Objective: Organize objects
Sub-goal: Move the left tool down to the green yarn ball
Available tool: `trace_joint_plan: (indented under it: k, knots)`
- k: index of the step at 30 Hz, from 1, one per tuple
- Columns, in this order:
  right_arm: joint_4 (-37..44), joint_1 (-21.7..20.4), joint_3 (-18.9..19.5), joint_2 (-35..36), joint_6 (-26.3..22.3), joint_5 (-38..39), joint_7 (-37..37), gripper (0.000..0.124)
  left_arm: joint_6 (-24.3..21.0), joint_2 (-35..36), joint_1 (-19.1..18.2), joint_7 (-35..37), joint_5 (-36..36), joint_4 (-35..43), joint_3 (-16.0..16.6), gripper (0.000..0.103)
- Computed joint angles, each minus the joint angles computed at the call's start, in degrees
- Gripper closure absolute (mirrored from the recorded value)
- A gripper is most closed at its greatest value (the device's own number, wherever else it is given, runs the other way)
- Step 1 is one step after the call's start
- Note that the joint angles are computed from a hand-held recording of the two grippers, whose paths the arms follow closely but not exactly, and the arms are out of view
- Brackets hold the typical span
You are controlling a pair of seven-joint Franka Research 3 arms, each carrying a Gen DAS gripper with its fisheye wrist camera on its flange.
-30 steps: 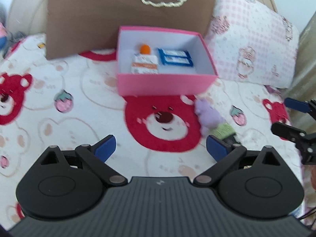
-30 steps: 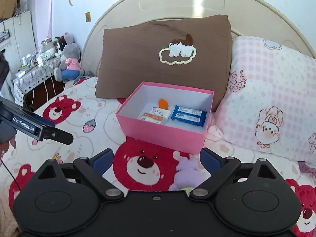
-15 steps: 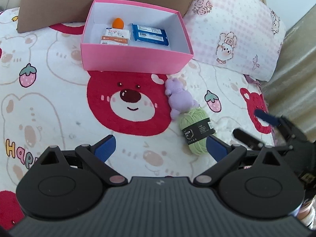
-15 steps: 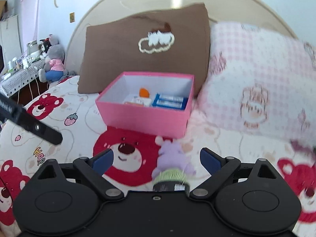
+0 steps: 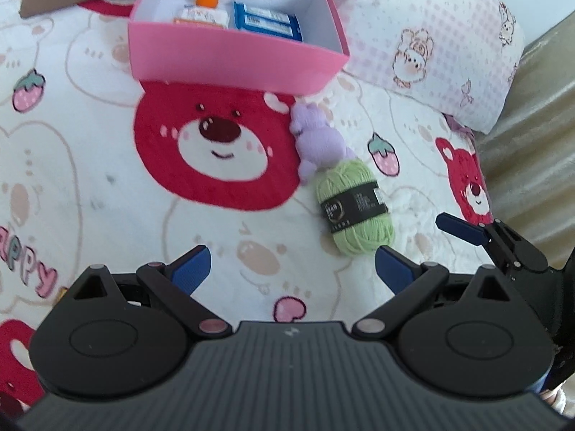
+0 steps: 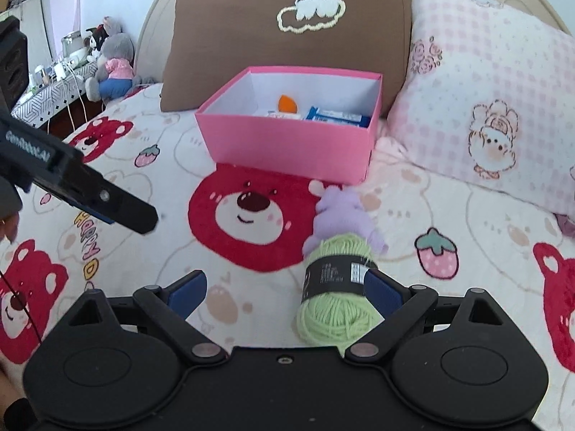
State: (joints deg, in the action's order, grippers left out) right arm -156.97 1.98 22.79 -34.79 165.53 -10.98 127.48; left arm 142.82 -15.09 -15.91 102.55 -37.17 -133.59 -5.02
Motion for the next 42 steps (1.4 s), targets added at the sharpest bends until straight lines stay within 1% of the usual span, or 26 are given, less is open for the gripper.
trace_joint_plan:
  k: [3,5,6,10,12,15,17,19,20,22,24,26,28,31,33,37,40,41,42]
  knots:
    - [0.36,1.13,-0.59,0.22,-3.15,0.27,-0.56,0.028,1.13,0.23,-1.25,2.39,-4.42,-0.92,0.52,0.004]
    - [0.17,0.34,0.39,0.11,-4.05,-0.74,0.72,0.028,0.88,0.86,-1.71,4.09,-6.98,-1.02,0.68,0.005]
    - [0.01,-0.03,0.75,0.10,-4.32,-1.21,1.55,0.028,0.42,1.31,-1.61,4.22,-7.00,-0.79,0.37,0.006]
    - [-0.69,-0.87,0.75,0.59,-4.35,-2.83,3.75,0.028,-0.63,3.74,-0.68,2.76,-3.15,0.40,-1.60,0.007]
    - [-0.91,-1.07,0.34,1.36,-3.77,-3.35,4.34,0.028,0.99,4.60,-0.45,1.71,-1.54,0.33,-2.65,0.007]
    - [-0.11,-2.57,1.41,3.44,-4.73,-5.22,6.20,0.028,4.52,5.79,-0.35,-0.89,1.53,0.01,-3.97,0.007]
    - [0.67,-4.15,2.55,5.36,-5.00,-7.48,8.48,0.028,5.85,6.81,-0.69,-1.57,1.11,0.17,-4.10,0.007]
    - [0.99,-3.86,1.78,7.11,-4.53,-8.84,9.51,0.028,7.30,7.53,-1.08,-0.75,-0.66,0.14,-4.12,0.007]
    - [1.05,-3.72,1.39,7.78,-4.21,-9.43,10.10,0.028,8.72,7.75,-1.36,0.19,-1.63,-0.14,-4.27,0.007]
    - [1.37,-4.13,1.46,8.93,-3.88,-11.21,11.83,0.028,10.81,8.33,-1.47,-0.31,-0.86,-0.39,-4.87,0.007]
    - [1.85,-4.76,1.97,9.93,-4.01,-13.79,13.63,0.028,11.16,8.98,-1.70,0.11,-1.53,-0.12,-4.93,0.007]
    - [2.25,-5.74,2.83,10.73,-4.00,-17.31,15.89,0.028,11.44,9.70,-2.00,2.00,-3.97,0.28,-4.94,0.007]
    - [2.62,-6.24,3.14,11.70,-3.73,-20.91,17.58,0.028,13.08,10.15,-2.29,3.67,-6.62,0.16,-5.36,0.007]
    - [3.49,-7.64,4.33,12.88,-4.52,-27.62,21.38,0.028,15.42,11.07,-3.07,8.44,-12.44,0.27,-5.99,0.007]
    - [3.11,-7.90,3.81,13.08,-3.37,-30.96,23.85,0.028,16.67,11.91,-3.34,11.37,-15.56,0.60,-6.55,0.007]
    - [2.47,-7.79,2.93,12.97,-3.20,-36.98,28.65,0.028,15.43,14.14,-2.80,19.61,-25.36,2.45,-7.38,0.007]
    - [2.23,-7.89,2.14,13.37,-2.00,-41.53,33.06,0.028,14.57,15.63,-1.86,23.67,-29.55,3.64,-8.43,0.008]
    - [2.24,-7.77,1.60,13.79,-1.22,-42.91,34.08,0.028,14.45,15.91,-1.60,26.09,-31.94,3.92,-8.81,0.010]
    - [2.42,-7.35,0.95,14.39,-0.73,-44.01,34.40,0.028,13.97,16.05,-1.36,30.00,-35.33,4.24,-9.15,0.010]
